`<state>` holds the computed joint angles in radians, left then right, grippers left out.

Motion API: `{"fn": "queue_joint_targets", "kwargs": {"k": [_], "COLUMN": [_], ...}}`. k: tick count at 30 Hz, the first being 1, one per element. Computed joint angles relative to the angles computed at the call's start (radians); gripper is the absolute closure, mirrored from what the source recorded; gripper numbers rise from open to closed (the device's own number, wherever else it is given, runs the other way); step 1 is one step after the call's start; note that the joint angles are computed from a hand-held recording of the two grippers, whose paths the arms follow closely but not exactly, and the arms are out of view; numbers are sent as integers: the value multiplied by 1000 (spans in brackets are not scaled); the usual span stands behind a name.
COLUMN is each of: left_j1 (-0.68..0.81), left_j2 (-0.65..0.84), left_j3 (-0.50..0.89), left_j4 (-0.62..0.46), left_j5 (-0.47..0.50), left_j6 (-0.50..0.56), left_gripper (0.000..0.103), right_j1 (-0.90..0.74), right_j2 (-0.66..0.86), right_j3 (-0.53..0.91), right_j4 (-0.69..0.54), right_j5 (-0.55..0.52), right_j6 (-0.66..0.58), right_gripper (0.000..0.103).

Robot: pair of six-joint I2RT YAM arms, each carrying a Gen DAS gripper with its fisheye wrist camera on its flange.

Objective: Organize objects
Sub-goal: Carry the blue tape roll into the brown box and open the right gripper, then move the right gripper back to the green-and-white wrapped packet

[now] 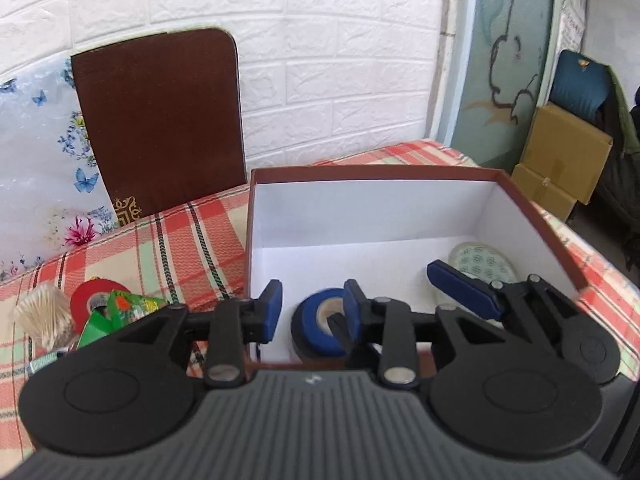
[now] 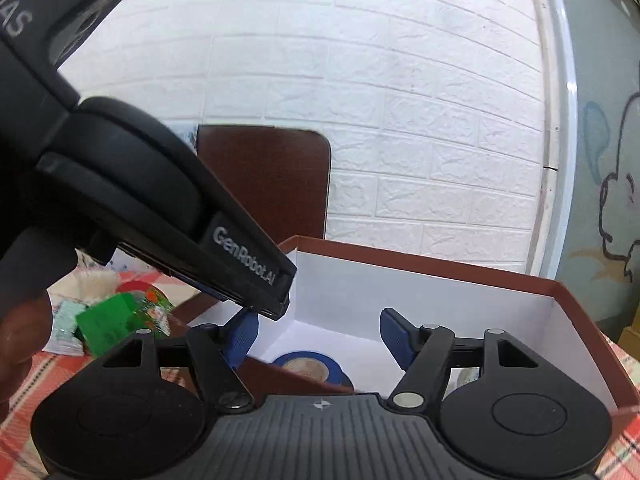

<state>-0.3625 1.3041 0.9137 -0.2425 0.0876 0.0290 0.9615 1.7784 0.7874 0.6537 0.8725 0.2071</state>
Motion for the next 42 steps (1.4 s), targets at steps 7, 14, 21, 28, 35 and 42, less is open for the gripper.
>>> {"fn": "queue_joint_targets", "kwargs": {"k": [7, 14, 21, 28, 35, 42], "left_j1": [115, 335, 629, 884, 971, 1053], "left_j2": [-232, -280, -221, -44, 57, 80], "left_j3": [-175, -323, -429, -425, -473, -491], "left_j4": [-6, -85, 13, 268, 492, 579], "left_j5": [102, 91, 131, 161, 258, 317], "left_j6": [-10, 66, 204, 230, 224, 83], "left_gripper": [60, 60, 58, 31, 14, 17], "right_j1": [128, 247, 295, 221, 159, 111], "right_j2": [-33, 85, 155, 296, 499, 641], "right_j3": [-92, 61, 188, 419, 762, 1006], "right_j4": [-30, -343, -450, -487, -612, -680], "right_j5": [70, -23, -80, -250, -354, -380], "right_j6": [138, 369, 315, 171, 92, 73], "right_gripper": [34, 34, 35, 35, 37, 31]}}
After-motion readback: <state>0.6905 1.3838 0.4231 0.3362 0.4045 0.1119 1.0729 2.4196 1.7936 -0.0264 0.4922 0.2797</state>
